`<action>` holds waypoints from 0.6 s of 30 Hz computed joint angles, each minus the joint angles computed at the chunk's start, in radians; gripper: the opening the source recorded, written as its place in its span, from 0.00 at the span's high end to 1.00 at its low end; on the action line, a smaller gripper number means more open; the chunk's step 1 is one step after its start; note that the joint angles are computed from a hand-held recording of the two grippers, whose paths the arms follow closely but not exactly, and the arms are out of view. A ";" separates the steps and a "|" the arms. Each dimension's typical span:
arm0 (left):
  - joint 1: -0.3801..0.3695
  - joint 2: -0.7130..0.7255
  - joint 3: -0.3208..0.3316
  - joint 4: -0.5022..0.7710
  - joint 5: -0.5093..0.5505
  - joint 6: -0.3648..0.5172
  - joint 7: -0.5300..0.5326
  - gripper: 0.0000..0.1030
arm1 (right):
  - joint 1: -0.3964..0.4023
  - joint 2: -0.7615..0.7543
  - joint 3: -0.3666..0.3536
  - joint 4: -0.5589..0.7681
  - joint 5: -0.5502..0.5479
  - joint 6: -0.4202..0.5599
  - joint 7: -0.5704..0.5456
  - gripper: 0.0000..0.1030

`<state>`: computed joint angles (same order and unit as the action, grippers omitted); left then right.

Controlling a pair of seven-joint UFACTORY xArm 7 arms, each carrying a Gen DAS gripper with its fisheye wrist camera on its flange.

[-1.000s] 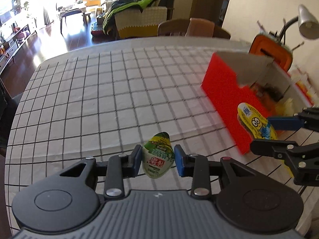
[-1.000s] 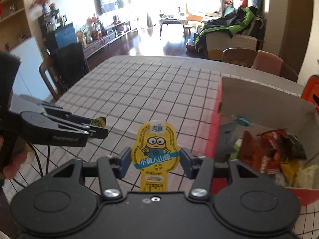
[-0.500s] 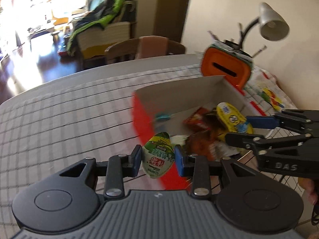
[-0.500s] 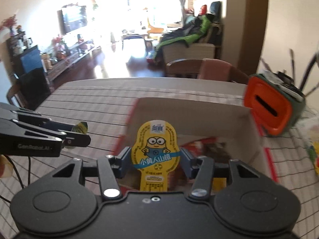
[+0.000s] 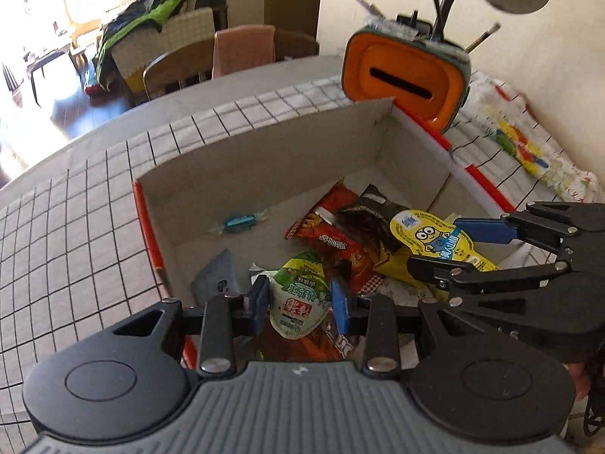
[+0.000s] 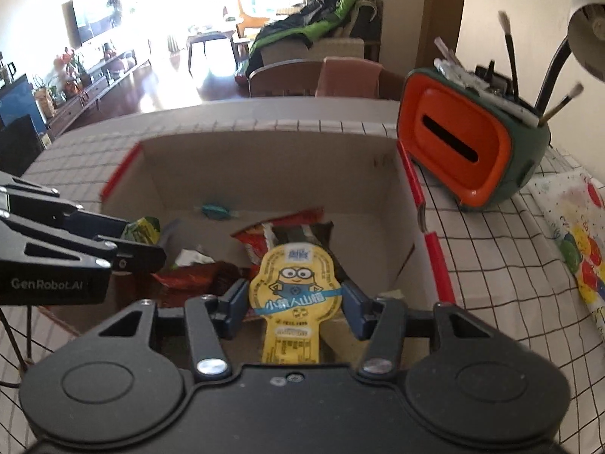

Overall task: Organize snacks
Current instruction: 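Carry the green pouch with the left tool while the right tool carries the yellow tube into the box, then release the green pouch into the box with the left tool while the right tool drops the yellow tube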

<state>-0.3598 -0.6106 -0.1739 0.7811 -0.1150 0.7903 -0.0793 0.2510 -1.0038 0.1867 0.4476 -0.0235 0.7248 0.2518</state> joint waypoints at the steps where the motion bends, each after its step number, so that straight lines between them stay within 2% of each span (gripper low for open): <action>1: 0.004 0.011 -0.005 0.006 0.005 0.004 -0.005 0.67 | -0.002 0.016 -0.006 0.001 -0.002 -0.011 -0.007 0.49; 8: 0.011 0.075 -0.022 0.037 0.032 0.037 -0.033 0.66 | 0.005 0.025 -0.013 -0.005 0.003 -0.005 -0.019 0.49; 13: 0.015 0.062 -0.022 0.027 0.046 0.035 -0.052 0.65 | 0.013 0.045 -0.056 0.012 0.032 0.010 -0.048 0.49; 18: 0.013 0.021 -0.017 0.001 0.042 0.009 -0.067 0.47 | 0.020 0.004 -0.064 0.024 0.065 0.044 -0.062 0.47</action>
